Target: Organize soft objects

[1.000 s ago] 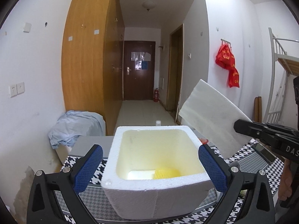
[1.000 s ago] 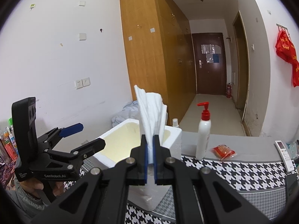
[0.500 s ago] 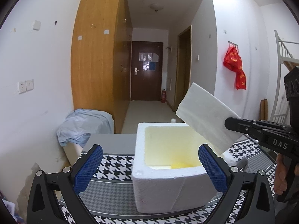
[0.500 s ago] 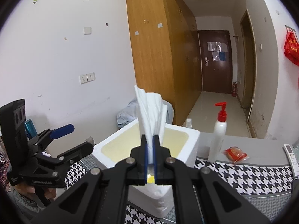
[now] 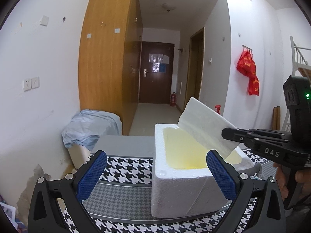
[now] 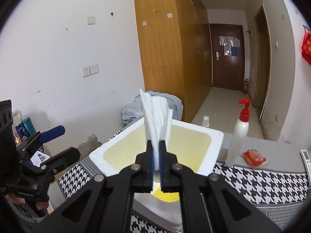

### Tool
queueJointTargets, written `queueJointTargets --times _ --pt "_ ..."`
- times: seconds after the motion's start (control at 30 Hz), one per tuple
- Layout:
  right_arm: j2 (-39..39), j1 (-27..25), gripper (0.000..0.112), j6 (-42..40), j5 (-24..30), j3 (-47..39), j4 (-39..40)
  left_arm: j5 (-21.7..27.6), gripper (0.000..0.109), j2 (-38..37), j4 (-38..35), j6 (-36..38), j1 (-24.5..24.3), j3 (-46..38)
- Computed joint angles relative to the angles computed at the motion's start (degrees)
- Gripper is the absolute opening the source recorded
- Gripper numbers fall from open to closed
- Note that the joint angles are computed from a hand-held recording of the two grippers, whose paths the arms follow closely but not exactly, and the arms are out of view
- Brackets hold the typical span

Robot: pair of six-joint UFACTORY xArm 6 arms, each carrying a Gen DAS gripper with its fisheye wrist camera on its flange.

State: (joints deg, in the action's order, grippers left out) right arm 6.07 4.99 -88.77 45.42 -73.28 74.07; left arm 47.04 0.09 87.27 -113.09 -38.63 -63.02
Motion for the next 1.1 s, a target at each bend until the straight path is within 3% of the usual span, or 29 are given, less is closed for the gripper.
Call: queueJointTargets --times 0.1,0.13,0.27,0.33,0.53,1.1 --pt "0.4 0.82 0.009 1.27 -1.47 -0.15 -1.18 -0.23 0.102 -0.02 0.13 -0.1 0.16 0.02" --pt "0.55 1.02 0.016 1.55 -2.03 -0.19 -1.48 -0.29 0.102 -0.15 0.14 -0.12 0.16 0.14" --pt "1.37 1.85 0.072 2.74 -4.17 -0.48 -2.67 -0.64 0.102 -0.42 0.0 0.12 0.41 0.49" --pt "1.57 2.14 0.081 3.14 -5.54 -0.47 -2.6 -0.6 0.102 -0.35 -0.52 0.54 0.47 0.39" --pt "0.58 1.74 0.096 1.8 -4.72 0.36 -1.67 0.21 0.102 0.02 -0.77 0.7 0.39 -0.26" --pt "-5.56 -3.37 0.102 -3.13 -0.48 5.27 3.35 6.1 0.102 1.02 -3.28 3.05 -3.89 -2.92"
